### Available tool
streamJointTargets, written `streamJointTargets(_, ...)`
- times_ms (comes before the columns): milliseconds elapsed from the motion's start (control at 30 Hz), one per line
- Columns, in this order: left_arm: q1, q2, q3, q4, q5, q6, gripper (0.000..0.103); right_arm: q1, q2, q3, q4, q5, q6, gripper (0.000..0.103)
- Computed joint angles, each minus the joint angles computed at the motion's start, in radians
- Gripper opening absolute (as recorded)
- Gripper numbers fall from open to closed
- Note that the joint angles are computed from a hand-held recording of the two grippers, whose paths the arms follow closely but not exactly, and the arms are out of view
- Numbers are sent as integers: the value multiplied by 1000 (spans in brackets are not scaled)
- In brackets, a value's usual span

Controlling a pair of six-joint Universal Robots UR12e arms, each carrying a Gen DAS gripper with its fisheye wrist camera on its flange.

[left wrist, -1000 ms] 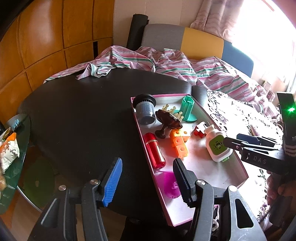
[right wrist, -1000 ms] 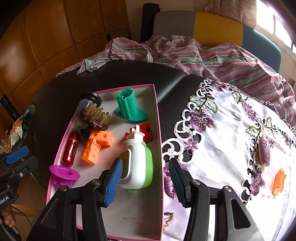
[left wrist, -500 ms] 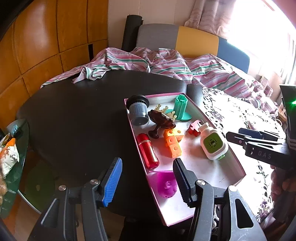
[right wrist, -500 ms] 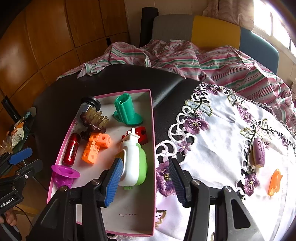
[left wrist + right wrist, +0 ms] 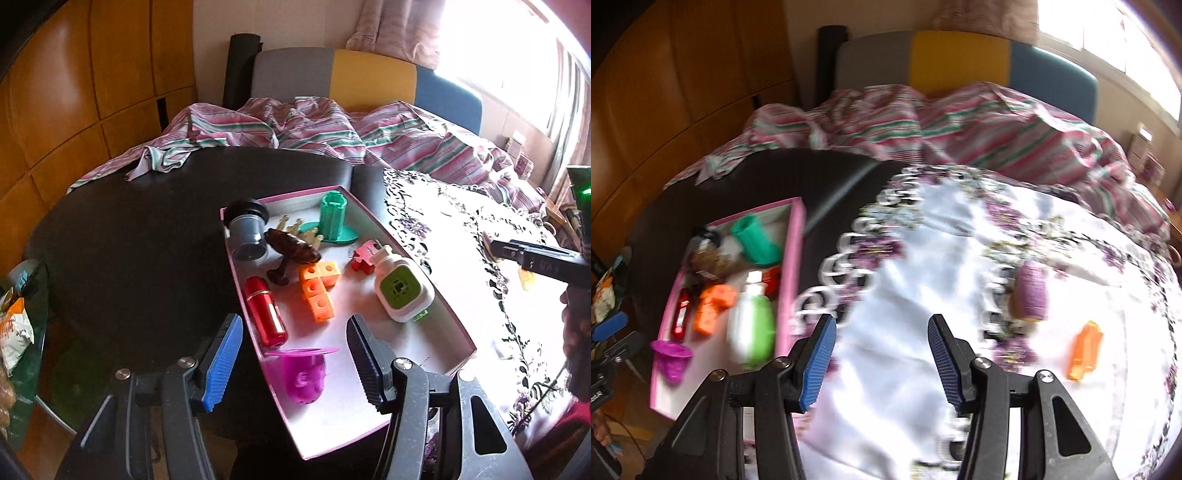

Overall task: Organize rigid objects
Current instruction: 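Move both grippers back over the tablecloth toward the egg and orange piece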

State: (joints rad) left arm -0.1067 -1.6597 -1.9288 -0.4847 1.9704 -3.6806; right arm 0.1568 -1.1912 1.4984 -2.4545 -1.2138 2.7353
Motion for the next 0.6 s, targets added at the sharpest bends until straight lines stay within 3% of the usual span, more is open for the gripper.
streamJointTargets(200,-9,-22,32,-6,-8,36,60,-43,33,-20,-98,-124,148,52)
streamJointTargets(367,-7,-46,72,13,-52,72,60,-99,61,-23,-171,-204,397,52)
streamJointTargets(500,-8,-77,119,26,-115,112,60,-149,69,-34,-113,-183,608,52)
streamJointTargets(600,-14,-116,173,14,-177,154,62,-170,67,-34,-104,-161,680,52)
